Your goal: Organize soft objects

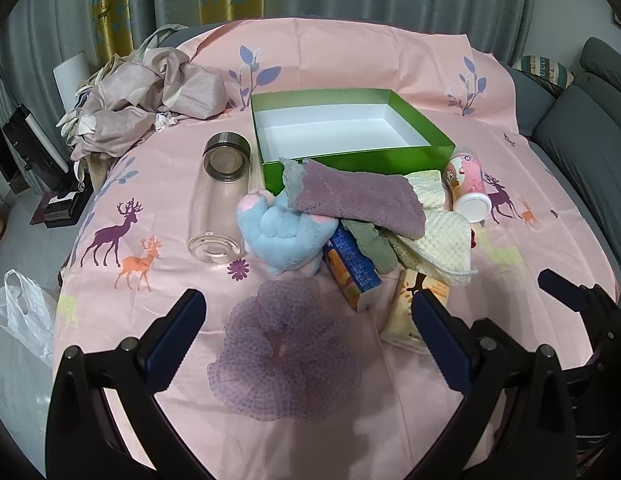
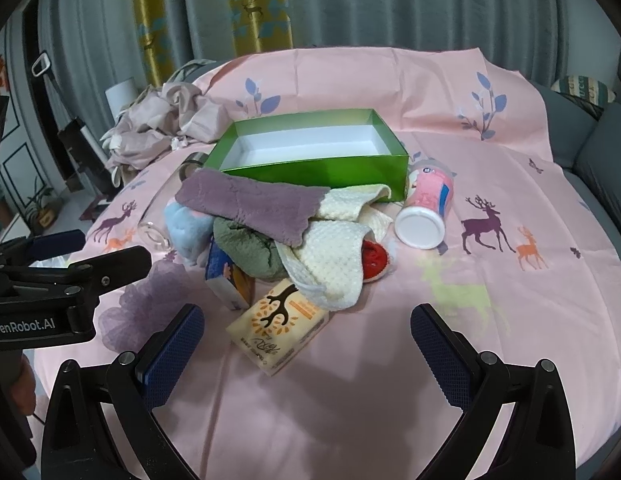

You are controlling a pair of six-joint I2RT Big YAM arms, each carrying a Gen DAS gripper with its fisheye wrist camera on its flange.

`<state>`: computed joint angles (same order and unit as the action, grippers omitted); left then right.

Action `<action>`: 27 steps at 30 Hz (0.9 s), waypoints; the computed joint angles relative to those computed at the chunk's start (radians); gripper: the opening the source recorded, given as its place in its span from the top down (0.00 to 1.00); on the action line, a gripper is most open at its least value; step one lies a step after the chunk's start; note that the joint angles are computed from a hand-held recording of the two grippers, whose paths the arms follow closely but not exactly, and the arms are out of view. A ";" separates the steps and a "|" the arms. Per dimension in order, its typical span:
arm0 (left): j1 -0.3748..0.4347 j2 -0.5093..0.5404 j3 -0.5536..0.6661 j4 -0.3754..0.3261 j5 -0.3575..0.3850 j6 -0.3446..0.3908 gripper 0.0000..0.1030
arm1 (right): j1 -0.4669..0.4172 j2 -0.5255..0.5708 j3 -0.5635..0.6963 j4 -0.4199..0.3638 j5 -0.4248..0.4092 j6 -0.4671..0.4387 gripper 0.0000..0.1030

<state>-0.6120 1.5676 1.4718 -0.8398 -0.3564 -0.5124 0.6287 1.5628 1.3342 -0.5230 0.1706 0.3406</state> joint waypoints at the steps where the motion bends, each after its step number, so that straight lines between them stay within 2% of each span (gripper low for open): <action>1: 0.003 0.000 -0.001 0.003 0.006 -0.001 0.01 | 0.000 0.002 0.001 -0.001 -0.003 0.000 0.00; 6: 0.021 -0.012 -0.017 0.036 0.067 0.003 0.01 | 0.010 0.000 0.005 0.002 0.001 -0.010 0.00; 12: 0.037 -0.022 -0.036 0.067 0.106 0.020 0.01 | 0.028 -0.001 0.015 0.001 0.013 -0.034 0.00; 16: 0.073 -0.040 -0.073 0.083 0.168 0.016 0.01 | 0.045 0.008 0.025 -0.001 0.011 -0.056 0.00; 24: 0.169 -0.084 -0.176 0.100 0.320 0.016 0.01 | 0.079 0.054 0.044 0.016 -0.096 -0.096 0.00; 27: 0.201 -0.085 -0.209 0.137 0.448 0.013 0.01 | 0.087 0.086 0.058 0.018 -0.171 -0.108 0.00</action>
<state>-0.4109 1.4822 1.2629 -0.7031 0.0914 -0.4995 0.7160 1.6484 1.3919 -0.5051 0.0001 0.2326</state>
